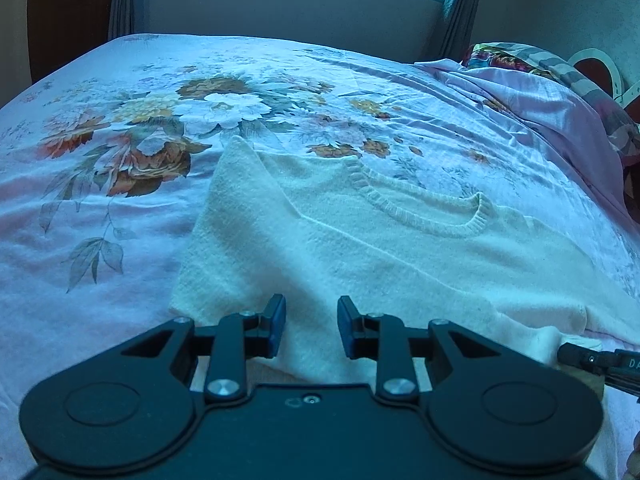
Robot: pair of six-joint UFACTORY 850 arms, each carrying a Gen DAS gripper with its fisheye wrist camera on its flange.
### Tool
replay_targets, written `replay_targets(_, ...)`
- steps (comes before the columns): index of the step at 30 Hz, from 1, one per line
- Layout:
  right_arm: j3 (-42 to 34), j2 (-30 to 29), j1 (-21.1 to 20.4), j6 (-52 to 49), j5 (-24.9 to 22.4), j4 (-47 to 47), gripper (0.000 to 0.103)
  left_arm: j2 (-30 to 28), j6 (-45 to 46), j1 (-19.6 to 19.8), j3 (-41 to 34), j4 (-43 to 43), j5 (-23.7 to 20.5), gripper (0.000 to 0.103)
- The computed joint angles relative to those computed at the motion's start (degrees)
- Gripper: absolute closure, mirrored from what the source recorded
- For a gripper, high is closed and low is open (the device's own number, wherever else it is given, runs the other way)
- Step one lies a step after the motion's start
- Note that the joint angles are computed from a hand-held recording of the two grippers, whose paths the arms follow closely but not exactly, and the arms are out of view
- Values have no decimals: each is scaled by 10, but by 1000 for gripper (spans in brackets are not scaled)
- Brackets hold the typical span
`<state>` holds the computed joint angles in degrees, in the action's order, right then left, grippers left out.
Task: Fold small clothes
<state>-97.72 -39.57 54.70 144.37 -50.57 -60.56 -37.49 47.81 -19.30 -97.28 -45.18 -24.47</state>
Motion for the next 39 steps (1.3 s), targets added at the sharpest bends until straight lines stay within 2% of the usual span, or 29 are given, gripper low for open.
replay_targets(3, -19, -5, 10, -38, -74, -27, 99, -18, -16, -6, -20, -1, 34, 77)
replay_targets(4, -20, -5, 10, -52, -82, -22, 98, -27, -32, -7, -30, 7, 40, 77)
replay_targets(7, -25, -14, -3, -118, -71, 65, 98, -63, -179, -8, -78, 123, 34, 75)
replay_targets(8, -28, -19, -3, -134, -74, 73, 99, -71, -206, -6, -84, 133, 34, 76)
replay_targets(10, -56, -34, 0, -189, -101, 93, 98, -76, -212, 0, -89, 118, 32, 77)
replay_targets(13, -69, -36, 9, -174, -149, 77, 95, -63, -234, -2, -81, 149, 30, 79)
replay_targets(15, -83, -41, 20, -170, -184, 48, 92, -38, -164, -1, -48, 92, 43, 76)
replay_targets(16, -87, -42, 23, -174, -181, 36, 92, -25, -130, -1, -30, 65, 48, 76)
replay_targets(17, -91, -43, 24, -182, -165, 29, 92, -18, -120, -2, -20, 62, 48, 71)
replay_targets(20, -119, -65, 10, -256, -130, 104, 92, -16, -167, -7, -7, 125, 43, 71)
replay_targets(22, -94, -52, 11, -234, -107, 110, 92, -3, -175, -8, 8, 136, 47, 71)
replay_targets(24, -82, -38, 19, -206, -125, 95, 90, 17, -149, -8, 25, 113, 38, 71)
replay_targets(25, -79, -33, 24, -201, -142, 89, 82, 29, -155, -9, 37, 118, 37, 68)
replay_targets(26, -76, -29, 27, -198, -149, 87, 58, 42, -155, -10, 51, 119, 35, 62)
replay_targets(28, -65, -21, 29, -207, -144, 107, 31, 64, -127, -13, 82, 98, 35, 56)
replay_targets(29, -56, -15, 30, -213, -135, 116, 31, 72, -131, -16, 96, 106, 39, 49)
replay_targets(32, -26, 5, 39, -178, -149, 121, 31, 85, -184, -25, 126, 172, 47, 48)
replay_targets(34, -1, 26, 45, -153, -162, 117, 31, 104, -169, -27, 151, 159, 62, 48)
replay_targets(37, 45, 60, 50, -127, -183, 126, 31, 120, -122, -26, 164, 103, 53, 48)
replay_targets(39, 85, 88, 50, -93, -182, 138, 31, 124, -139, -30, 165, 109, 54, 48)
